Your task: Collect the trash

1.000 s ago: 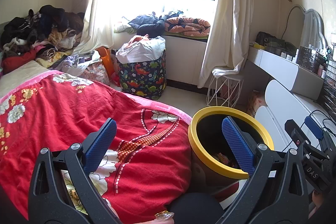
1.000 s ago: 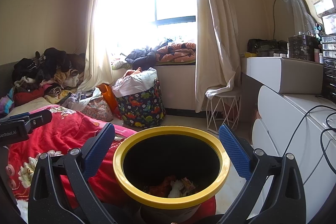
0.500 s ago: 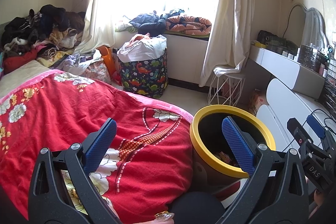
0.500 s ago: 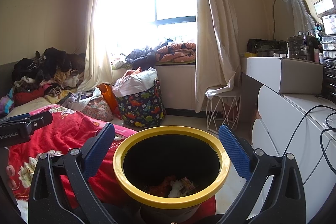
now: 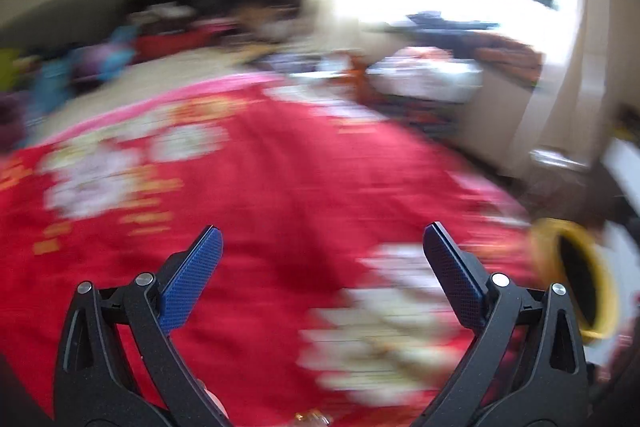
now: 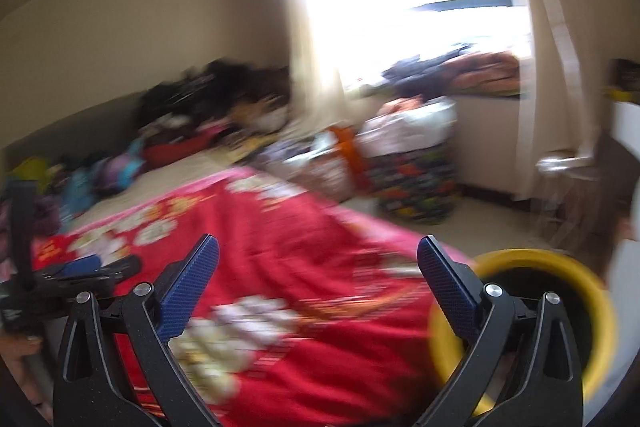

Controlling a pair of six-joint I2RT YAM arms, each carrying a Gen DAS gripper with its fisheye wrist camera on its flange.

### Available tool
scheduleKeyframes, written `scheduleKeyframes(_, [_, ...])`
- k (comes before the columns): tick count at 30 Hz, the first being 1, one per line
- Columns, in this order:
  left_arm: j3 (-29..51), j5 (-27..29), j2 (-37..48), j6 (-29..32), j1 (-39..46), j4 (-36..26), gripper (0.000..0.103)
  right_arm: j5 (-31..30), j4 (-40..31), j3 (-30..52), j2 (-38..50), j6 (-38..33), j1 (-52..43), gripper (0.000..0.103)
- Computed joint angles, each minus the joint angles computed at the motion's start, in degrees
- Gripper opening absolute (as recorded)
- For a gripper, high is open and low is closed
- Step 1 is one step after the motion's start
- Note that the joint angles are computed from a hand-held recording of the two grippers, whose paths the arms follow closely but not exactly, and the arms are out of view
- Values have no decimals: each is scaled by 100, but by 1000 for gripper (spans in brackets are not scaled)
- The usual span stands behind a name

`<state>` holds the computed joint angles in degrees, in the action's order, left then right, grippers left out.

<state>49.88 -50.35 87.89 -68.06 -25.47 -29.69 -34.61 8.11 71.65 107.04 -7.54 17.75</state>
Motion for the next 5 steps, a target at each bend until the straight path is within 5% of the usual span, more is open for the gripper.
scheduleKeyframes(2, [-871,67,-762,-962,640,-983,92,-155,-1088,729,374,-387,707,97])
scheduleKeyframes(5, [-2034,358,-1835,-1278,1849,-1493,92,-140,-2449,1725,1083,-947,1820,97])
